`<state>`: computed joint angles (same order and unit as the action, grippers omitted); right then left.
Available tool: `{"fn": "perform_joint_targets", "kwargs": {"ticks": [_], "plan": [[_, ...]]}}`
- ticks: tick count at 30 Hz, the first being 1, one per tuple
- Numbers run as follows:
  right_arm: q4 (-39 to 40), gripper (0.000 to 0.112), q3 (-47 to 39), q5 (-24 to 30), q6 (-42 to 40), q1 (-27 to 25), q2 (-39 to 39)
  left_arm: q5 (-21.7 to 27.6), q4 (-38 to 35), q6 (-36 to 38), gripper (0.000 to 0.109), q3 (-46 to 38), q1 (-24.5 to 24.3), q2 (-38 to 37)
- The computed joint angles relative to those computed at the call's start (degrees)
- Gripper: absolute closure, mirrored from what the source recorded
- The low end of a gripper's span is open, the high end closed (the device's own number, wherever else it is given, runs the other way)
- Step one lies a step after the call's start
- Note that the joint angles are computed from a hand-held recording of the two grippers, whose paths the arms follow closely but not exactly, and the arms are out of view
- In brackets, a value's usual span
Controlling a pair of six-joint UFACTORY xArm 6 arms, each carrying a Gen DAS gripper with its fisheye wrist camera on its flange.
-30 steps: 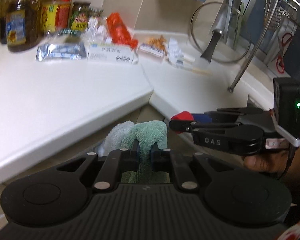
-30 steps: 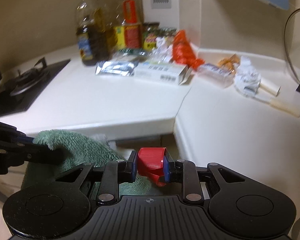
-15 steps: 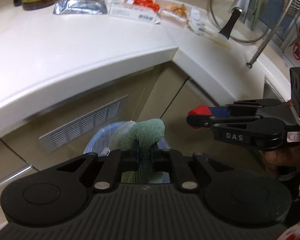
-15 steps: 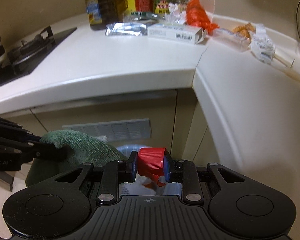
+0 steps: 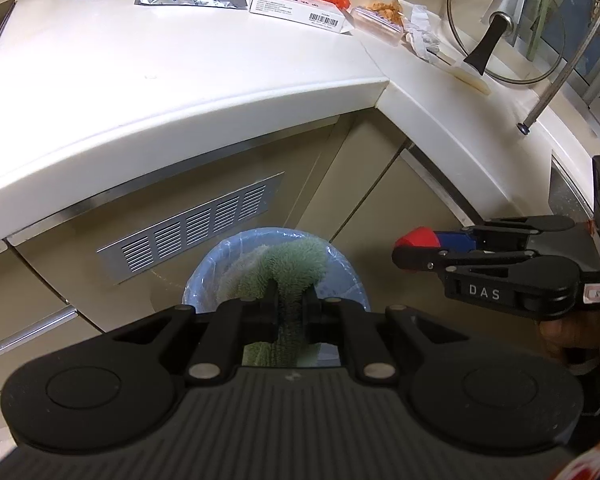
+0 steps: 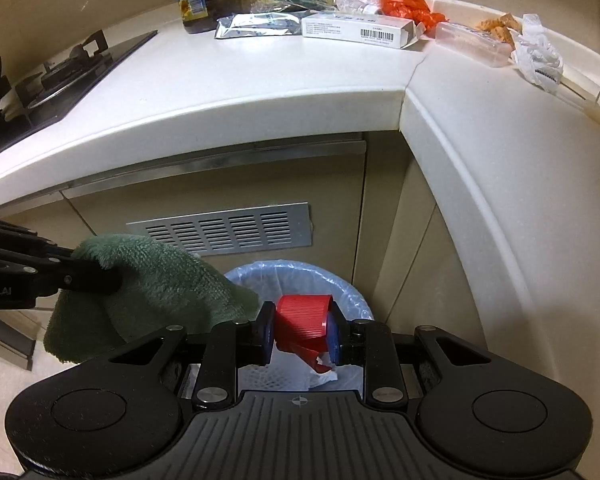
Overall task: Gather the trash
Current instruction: 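Carry the green towel and red cap down over the wastebasket, then open both grippers to drop the towel and red cap into the wastebasket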
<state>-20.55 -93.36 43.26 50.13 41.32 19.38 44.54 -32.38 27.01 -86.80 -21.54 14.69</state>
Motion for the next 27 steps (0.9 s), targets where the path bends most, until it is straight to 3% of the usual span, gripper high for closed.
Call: {"fn": "perform_joint_targets", "kwargs": {"ticks": [7,9,10,27], "plan": [[-0.18,0.086,0.07,0.30,0.70,-0.26,0.14,0.18,0.11,-0.40,0.099,-3.02,-1.00,3.25],[-0.08,0.086,0.05,0.33,0.82,-0.41,0.30,-0.65,0.87,-1.51,0.077,-3.73,-1.42,4.32],[-0.01,0.086,0.10,0.33,0.91,-0.48,0.36,-0.92,1.02,-1.95,0.072,-4.09,-1.54,4.80],[3.38,0.086,-2.39,-1.54,-2.60,-1.43,4.23,-1.83,5.49,-7.00,0.071,-2.03,-0.48,3.86]]}}
